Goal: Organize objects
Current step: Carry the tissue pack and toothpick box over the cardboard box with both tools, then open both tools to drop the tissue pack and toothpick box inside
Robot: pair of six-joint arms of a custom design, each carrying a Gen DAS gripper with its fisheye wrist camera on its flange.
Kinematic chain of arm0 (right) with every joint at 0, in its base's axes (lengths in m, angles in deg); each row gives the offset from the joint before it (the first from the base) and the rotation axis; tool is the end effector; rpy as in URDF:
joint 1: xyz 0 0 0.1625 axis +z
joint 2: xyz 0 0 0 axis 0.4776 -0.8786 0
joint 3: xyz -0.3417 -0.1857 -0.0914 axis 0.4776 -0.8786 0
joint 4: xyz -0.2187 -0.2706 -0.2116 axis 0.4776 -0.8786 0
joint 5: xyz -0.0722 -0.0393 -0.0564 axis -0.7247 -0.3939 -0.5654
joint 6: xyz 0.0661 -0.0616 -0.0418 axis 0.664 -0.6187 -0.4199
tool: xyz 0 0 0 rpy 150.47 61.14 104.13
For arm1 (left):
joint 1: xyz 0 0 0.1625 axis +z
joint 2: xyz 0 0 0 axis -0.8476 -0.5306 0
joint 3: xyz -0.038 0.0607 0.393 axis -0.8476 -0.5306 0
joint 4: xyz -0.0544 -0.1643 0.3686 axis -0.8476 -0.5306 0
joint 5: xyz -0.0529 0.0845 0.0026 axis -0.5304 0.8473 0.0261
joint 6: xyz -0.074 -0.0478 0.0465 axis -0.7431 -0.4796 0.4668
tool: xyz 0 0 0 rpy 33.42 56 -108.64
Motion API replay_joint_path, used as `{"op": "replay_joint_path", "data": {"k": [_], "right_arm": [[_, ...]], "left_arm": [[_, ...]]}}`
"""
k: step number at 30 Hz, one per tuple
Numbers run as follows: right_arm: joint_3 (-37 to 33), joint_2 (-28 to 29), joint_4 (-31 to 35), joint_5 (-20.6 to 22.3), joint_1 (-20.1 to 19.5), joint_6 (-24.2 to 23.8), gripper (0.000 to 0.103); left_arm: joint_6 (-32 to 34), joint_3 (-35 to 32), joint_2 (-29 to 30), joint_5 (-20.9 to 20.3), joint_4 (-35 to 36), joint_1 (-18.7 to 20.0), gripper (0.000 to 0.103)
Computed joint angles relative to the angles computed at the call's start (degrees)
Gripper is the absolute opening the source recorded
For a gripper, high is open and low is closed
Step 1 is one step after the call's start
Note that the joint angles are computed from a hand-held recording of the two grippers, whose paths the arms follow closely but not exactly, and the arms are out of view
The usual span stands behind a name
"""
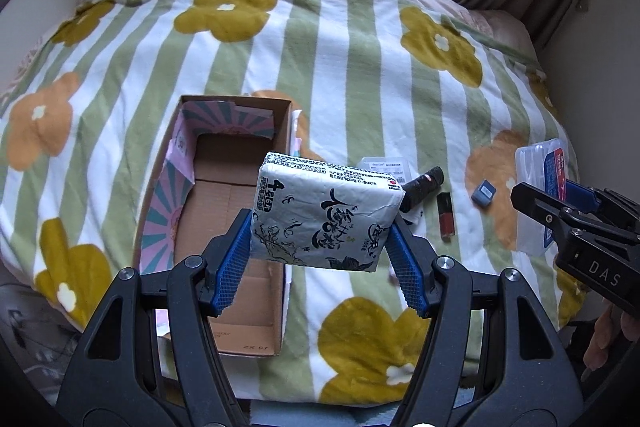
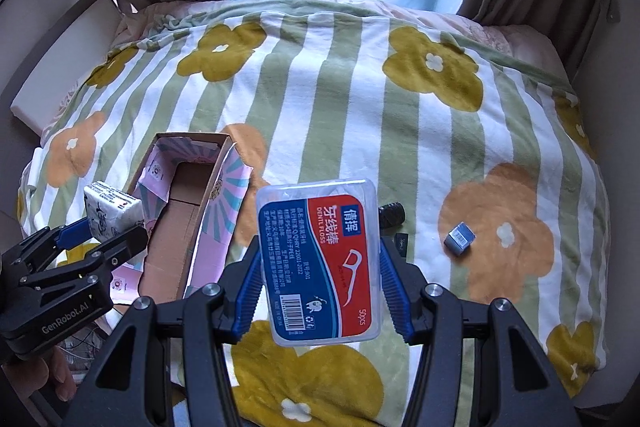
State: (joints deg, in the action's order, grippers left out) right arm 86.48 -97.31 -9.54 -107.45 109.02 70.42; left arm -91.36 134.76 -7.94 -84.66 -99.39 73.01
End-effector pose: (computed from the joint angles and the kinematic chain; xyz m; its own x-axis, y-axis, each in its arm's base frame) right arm 0.3920 -0.2783 0.3236 -0.7405 0.0607 0.6693 -0.2546 0.8964 -0.3629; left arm -0.3675 -0.2933 0.3105 -0.8075 0.0894 -0.5831 0.3199 0.8968 -0.3056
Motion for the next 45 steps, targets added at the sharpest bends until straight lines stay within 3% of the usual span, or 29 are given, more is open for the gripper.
{"op": "replay_joint_path", "data": {"k": [12, 19, 28, 39, 45], "right_arm": [[-5.3, 11.5, -12.2, 5.4, -2.0, -19.6, 0.051], [-9.5, 19.9, -17.1, 9.9, -4.8, -30.7, 0.051], [-14.7, 30.3, -20.1, 13.4, -9.4, -41.6, 0.051], [-16.2, 39.3, -21.7, 15.0, -13.6, -50.3, 0.051], [-14.7, 41.8, -24.4, 15.5, -15.2, -54.3, 0.051]], "left_arm": [[-17.4, 1.1, -8.0, 1.4, 13.7, 1.0, 0.062], [-25.3, 4.3, -11.9, -0.5, 16.3, 3.7, 0.062], [-27.4, 10.7, -13.7, -2.2, 10.7, 9.8, 0.062], [-23.0, 18.7, -11.1, -3.1, -3.2, 17.2, 0.062], [-20.9, 21.6, -9.7, -4.0, -8.3, 19.0, 0.062]]}}
